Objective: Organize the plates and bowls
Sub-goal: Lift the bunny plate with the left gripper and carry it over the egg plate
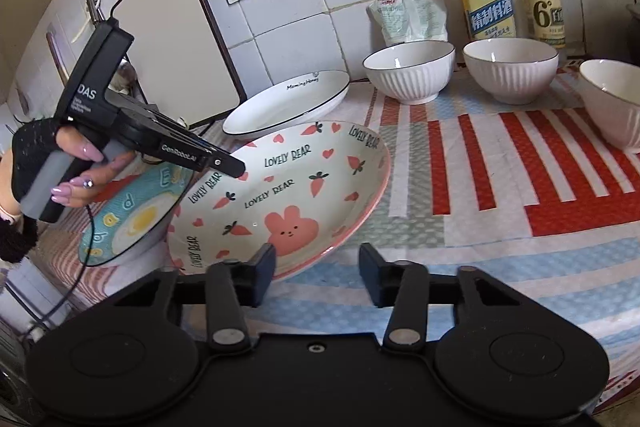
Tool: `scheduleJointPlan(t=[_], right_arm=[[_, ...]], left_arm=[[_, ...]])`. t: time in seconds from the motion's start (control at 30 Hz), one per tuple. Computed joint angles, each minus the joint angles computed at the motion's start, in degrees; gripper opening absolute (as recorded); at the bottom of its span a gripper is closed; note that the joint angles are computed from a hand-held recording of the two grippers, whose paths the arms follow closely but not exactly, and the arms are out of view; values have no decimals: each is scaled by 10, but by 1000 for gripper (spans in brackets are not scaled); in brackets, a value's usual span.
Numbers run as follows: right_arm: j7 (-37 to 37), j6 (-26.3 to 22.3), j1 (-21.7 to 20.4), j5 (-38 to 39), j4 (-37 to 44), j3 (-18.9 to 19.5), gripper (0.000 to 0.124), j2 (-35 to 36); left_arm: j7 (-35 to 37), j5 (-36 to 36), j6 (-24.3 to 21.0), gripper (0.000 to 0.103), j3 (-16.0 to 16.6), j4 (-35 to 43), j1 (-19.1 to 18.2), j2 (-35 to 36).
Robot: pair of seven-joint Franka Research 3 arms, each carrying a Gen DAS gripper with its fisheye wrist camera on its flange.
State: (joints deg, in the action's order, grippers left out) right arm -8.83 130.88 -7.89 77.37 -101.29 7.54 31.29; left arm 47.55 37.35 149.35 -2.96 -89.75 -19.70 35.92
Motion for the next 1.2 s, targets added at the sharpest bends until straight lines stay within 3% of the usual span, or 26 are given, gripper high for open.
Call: scheduleJointPlan(t=[0.1,0.23,0.3,0.5,0.57,0.67,0.77,0.87,0.93,0.97,1.03,1.1,1.2], right_arm=[[15,11,7,0,4,2,40,5],[69,20,15,-13,27,4,39,24],[76,31,14,-3,31,12,37,32],[35,59,-1,85,34,29,22,42],[62,46,-1,68,45,24,22,47],[35,59,3,71,35,25,27,39],[140,-6,3,-14,51,10,36,47],[129,20,4,2,29,17,35,33],[138,23,3,13,31,20,34,37],[141,21,1,23,33,23,33,41],[148,18,-2,36,41,26,29,50],[139,20,-1,35,41,26,28,51],[111,37,1,55,29,30,25,43]], left_arm=[[0,-2,-12,19,0,8,-3,3],[21,-9,-47,32,-7,39,-6,20],[9,-11,-44,32,-3,41,-9,23],[-82,56,23,23,35,-11,-31,0],[-121,77,60,20,44,-32,-29,-9],[-159,112,90,16,57,-51,-34,-18],[-180,155,72,16,67,-46,-51,-16],[-165,156,44,18,48,-31,-43,-10],[-96,89,44,36,1,-26,0,-5],[-90,49,50,36,-14,-27,16,-5],[-108,22,44,25,-5,-29,10,-8],[-148,59,54,16,29,-41,-18,-18],[-209,119,52,14,57,-60,-50,-33]])
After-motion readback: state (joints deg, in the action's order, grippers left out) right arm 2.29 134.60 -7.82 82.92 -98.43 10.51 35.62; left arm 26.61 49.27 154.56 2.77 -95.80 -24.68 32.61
